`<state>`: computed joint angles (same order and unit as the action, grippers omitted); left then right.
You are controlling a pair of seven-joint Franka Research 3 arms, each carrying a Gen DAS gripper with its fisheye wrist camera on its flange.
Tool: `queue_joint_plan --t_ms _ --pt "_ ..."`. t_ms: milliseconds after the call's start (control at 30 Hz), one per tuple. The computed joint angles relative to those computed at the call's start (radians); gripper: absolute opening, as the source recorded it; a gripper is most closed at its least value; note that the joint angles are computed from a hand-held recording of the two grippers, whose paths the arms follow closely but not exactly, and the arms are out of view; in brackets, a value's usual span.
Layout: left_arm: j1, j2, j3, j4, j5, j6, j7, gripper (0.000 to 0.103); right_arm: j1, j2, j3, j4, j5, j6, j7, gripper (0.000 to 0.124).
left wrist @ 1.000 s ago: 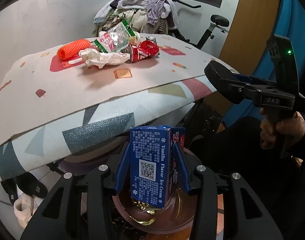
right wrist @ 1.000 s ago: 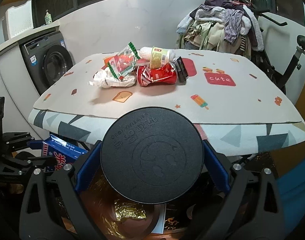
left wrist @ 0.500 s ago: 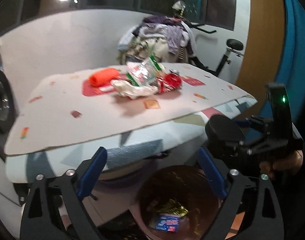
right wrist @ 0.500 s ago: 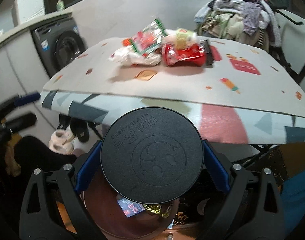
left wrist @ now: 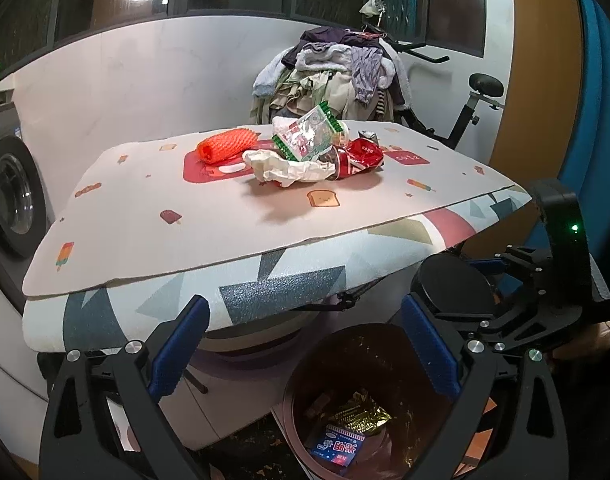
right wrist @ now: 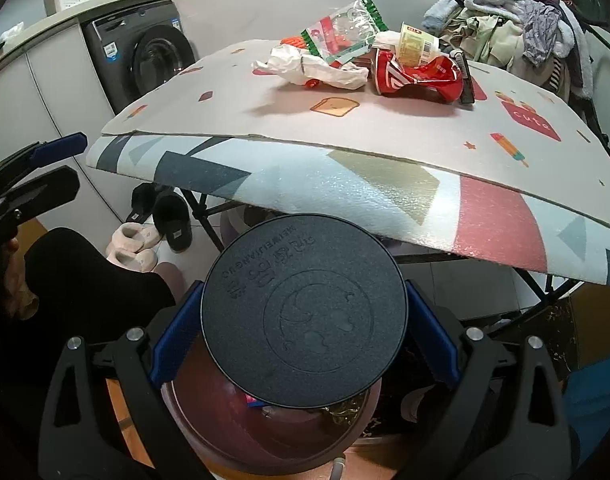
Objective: Collect trash
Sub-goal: 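Lower the black disc into the brown bin and open the right gripper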
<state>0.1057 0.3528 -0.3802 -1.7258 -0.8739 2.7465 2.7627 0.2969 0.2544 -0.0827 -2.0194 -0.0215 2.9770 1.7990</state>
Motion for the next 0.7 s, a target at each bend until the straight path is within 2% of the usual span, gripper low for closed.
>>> queue_joint_plan --t_ms 400,700 --pt "0.007 0.011 0.004 0.015 0.007 -0.018 -0.042 0.094 -0.005 0.008 0.007 0.015 0.007 -0.03 -0.016 0.094" --pt "0.009 0.013 0.002 0.017 0.008 -0.017 -0.042 0.095 0.004 0.014 -0.01 0.027 -0.025 -0.06 0.031 0.097"
